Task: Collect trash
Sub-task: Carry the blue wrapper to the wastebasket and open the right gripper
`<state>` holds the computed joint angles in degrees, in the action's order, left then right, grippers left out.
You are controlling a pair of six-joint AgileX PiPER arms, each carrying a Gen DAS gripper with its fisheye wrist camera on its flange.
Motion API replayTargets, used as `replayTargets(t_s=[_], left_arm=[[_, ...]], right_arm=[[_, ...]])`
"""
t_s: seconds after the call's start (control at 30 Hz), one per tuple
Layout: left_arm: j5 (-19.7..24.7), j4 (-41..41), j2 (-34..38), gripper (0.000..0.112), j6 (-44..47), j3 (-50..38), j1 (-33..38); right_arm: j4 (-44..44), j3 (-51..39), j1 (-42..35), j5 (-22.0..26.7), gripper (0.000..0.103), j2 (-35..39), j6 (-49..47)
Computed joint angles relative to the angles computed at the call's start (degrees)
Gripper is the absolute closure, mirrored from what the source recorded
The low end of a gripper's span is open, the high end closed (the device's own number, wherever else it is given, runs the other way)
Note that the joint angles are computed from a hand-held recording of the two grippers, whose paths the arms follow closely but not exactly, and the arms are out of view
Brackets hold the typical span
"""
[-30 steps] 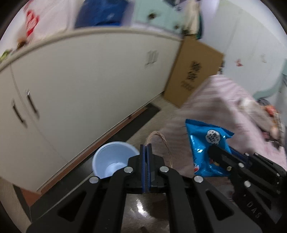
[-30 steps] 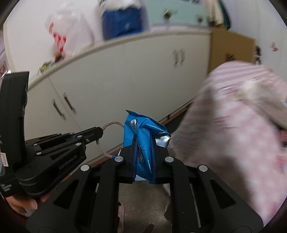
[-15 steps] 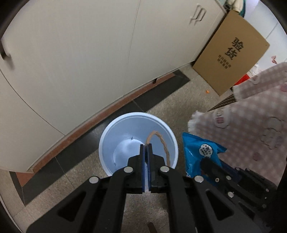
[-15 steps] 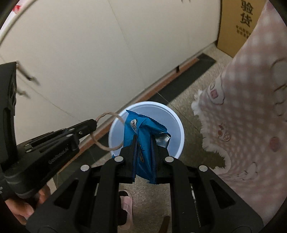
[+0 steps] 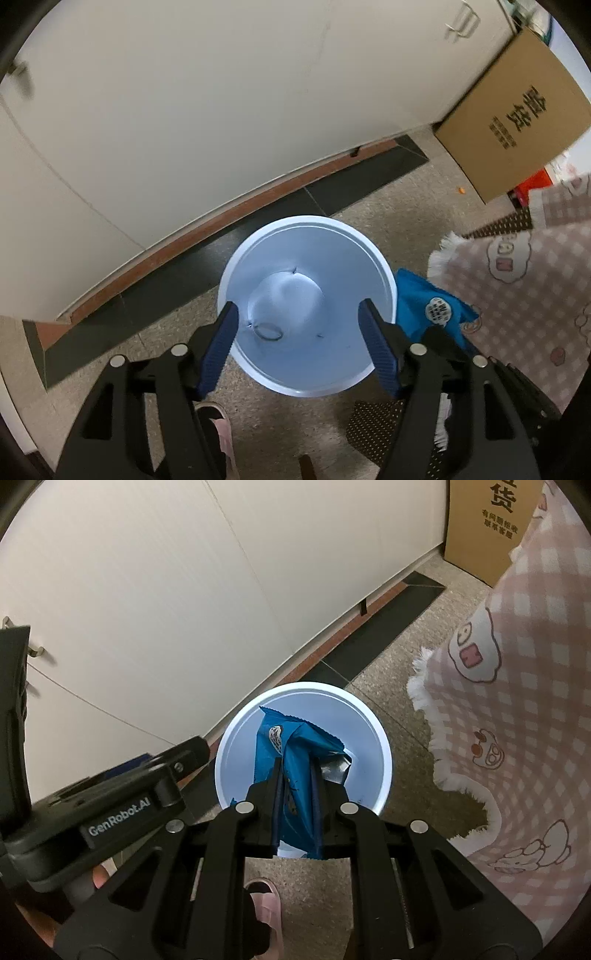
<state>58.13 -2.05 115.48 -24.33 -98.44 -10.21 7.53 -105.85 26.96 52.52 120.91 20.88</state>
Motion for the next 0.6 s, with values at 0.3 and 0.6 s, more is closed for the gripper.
replayTargets(t_s=[0.3, 0.6], left_arm=[[-0.18, 3.03, -1.97, 0.041, -4.62, 1.77, 2.33], [-0.09, 2.53, -2.49, 0.04, -4.57, 1.76, 3.09]], right_arm=[[-3.42, -4.22, 1.01, -0.09, 0.05, 2.05, 2.97], [-5.88, -5.09, 1.77, 1.85, 0.05, 0.89, 3.85]])
